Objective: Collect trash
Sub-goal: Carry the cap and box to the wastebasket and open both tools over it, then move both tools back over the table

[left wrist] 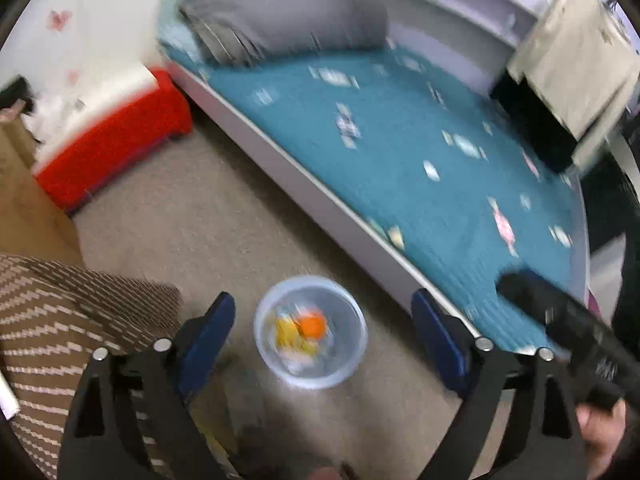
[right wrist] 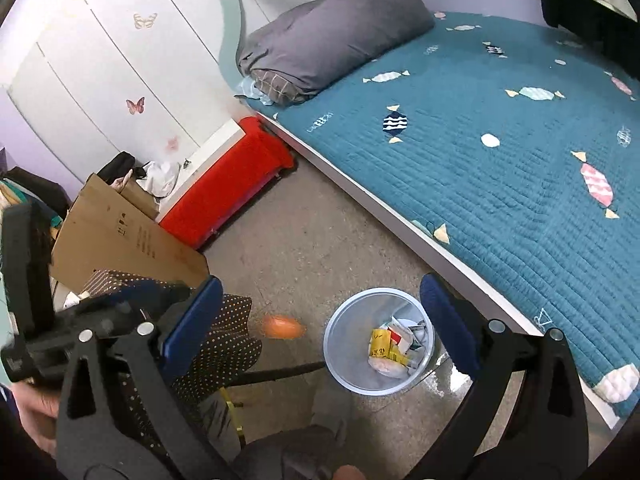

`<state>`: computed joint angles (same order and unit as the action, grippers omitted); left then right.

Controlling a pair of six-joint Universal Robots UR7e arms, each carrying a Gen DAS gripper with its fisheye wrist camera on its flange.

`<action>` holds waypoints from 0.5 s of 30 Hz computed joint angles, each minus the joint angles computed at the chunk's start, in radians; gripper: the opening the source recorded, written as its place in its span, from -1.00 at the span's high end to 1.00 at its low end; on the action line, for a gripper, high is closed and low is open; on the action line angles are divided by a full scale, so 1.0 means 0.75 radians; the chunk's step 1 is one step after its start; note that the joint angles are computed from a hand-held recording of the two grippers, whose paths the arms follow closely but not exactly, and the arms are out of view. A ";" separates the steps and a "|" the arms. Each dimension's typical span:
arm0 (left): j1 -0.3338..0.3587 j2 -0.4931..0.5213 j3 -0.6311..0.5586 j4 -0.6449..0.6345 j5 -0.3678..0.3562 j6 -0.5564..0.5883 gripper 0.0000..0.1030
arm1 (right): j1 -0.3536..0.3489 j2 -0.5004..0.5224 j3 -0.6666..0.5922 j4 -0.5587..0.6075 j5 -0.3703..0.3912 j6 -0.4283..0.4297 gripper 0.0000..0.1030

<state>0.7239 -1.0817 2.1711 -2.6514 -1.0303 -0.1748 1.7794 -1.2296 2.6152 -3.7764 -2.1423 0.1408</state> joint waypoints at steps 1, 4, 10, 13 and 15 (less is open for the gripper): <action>-0.012 -0.020 0.010 -0.004 0.019 -0.001 -0.82 | 0.015 0.007 0.000 -0.005 -0.015 0.010 -0.88; -0.029 -0.075 0.036 -0.004 0.036 -0.015 -0.82 | 0.056 0.036 -0.005 -0.013 -0.058 0.036 -0.88; -0.104 -0.225 0.138 -0.001 0.114 -0.058 -0.82 | 0.203 0.068 -0.045 0.076 -0.209 0.113 -0.88; -0.158 -0.322 0.197 0.024 0.181 -0.101 -0.82 | 0.288 0.089 -0.065 0.111 -0.294 0.149 -0.88; -0.185 -0.386 0.222 0.046 0.188 -0.129 -0.82 | 0.333 0.075 -0.075 0.167 -0.296 0.183 -0.88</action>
<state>0.5851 -1.3716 2.3379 -2.6170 -0.8895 -0.2719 2.0295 -1.1730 2.5592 -3.6513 -2.3642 0.2777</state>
